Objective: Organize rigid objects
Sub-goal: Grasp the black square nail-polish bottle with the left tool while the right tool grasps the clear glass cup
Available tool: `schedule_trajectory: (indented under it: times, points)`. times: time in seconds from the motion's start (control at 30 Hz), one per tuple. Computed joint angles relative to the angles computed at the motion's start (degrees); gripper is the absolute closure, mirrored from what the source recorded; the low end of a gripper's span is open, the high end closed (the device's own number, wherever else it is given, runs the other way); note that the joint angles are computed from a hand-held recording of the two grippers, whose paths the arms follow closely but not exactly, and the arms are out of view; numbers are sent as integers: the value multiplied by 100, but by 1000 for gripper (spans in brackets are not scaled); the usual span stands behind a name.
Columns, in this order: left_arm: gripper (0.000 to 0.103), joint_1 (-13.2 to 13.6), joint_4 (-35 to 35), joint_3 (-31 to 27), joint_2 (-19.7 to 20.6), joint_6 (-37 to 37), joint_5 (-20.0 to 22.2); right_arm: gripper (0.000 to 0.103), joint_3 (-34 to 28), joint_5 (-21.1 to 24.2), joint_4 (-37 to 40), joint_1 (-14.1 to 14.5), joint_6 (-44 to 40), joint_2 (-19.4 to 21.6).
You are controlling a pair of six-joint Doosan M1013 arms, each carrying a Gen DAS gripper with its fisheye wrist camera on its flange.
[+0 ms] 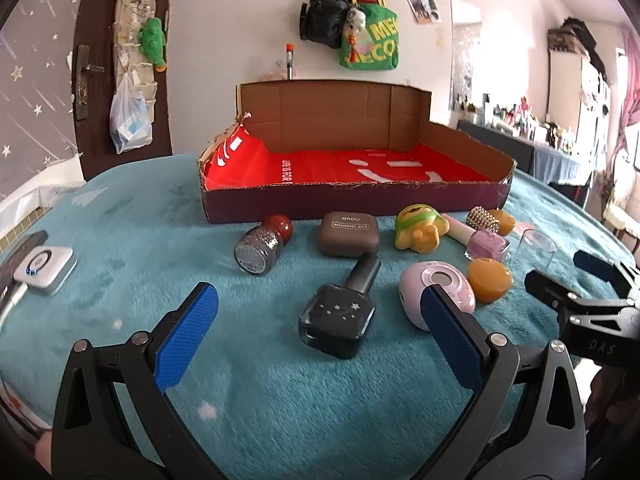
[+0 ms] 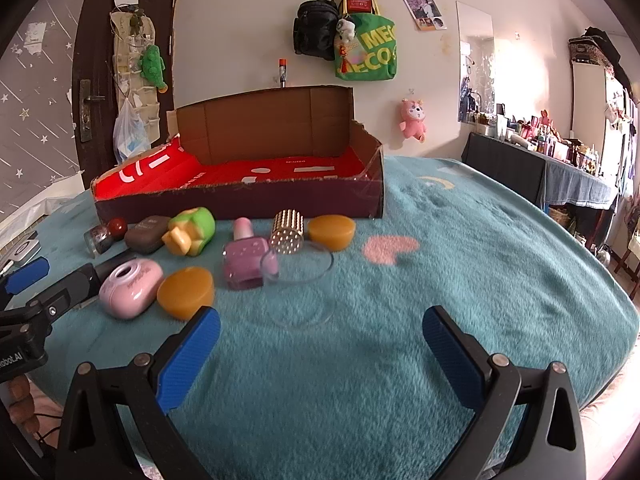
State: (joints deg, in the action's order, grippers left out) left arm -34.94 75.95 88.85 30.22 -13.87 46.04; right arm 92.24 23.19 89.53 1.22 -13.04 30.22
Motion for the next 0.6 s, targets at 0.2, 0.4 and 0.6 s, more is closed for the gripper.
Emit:
schedule_trajectory:
  times: [0.2,0.4,0.6]
  points:
    - [16,128,-557,-102,-8,665,-249,0,-126,-45,-527,41,527,35]
    - [39,279,-1111,-180,7,1215,-686,6,-263,3,-1089,57,1051,95]
    - [65,326,-1590,-330,75,1863,-997,52,-393,411,-1388,-1,1267,186]
